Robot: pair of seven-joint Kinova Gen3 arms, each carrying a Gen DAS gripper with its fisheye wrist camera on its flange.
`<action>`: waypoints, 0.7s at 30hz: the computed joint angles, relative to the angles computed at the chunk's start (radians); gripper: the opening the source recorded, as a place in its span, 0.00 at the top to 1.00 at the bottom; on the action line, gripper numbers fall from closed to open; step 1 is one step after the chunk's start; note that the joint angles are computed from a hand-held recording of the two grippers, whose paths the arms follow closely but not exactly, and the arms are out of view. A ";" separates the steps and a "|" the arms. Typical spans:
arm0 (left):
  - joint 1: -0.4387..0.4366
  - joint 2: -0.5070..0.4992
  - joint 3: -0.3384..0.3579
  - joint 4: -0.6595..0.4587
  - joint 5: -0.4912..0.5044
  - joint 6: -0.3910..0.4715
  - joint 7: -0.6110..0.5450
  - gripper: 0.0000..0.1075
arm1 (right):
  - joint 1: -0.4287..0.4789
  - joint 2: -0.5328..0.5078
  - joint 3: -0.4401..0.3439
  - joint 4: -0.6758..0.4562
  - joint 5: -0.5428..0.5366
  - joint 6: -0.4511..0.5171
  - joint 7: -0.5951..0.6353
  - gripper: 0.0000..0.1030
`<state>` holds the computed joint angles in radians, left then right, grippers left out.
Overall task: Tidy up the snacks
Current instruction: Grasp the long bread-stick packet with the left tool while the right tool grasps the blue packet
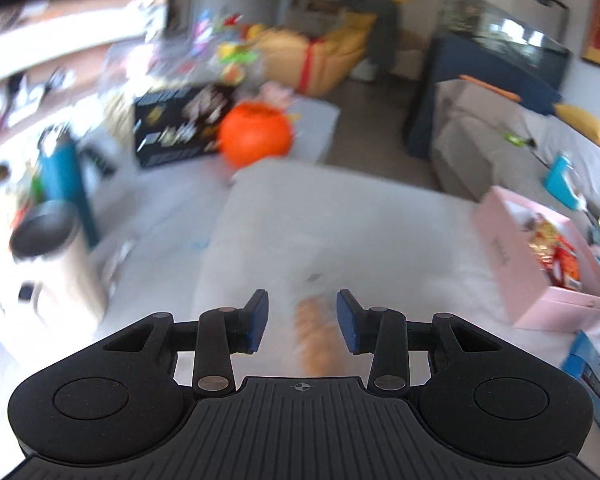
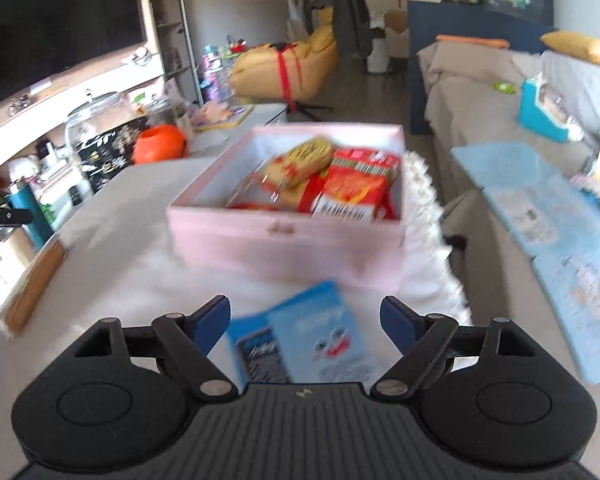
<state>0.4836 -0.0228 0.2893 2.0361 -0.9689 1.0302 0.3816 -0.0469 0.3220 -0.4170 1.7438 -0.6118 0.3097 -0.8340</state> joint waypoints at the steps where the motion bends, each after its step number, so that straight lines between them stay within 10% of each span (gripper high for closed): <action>1: -0.002 -0.003 -0.003 0.014 0.005 -0.020 0.016 0.61 | -0.010 0.004 0.008 0.004 0.003 0.002 -0.012 0.20; 10: 0.037 0.123 -0.027 -0.044 -0.005 -0.095 -0.074 0.60 | -0.112 0.009 0.081 0.051 0.129 -0.057 -0.177 0.18; 21: 0.148 0.197 -0.099 -0.121 -0.014 -0.254 -0.160 0.59 | -0.026 -0.009 -0.066 0.117 0.151 -0.078 -0.167 0.12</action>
<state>0.6314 0.1737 0.1906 1.9155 -0.9832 0.7762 0.2215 -0.0734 0.3126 -0.4830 1.8608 -0.4611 0.2314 -1.0009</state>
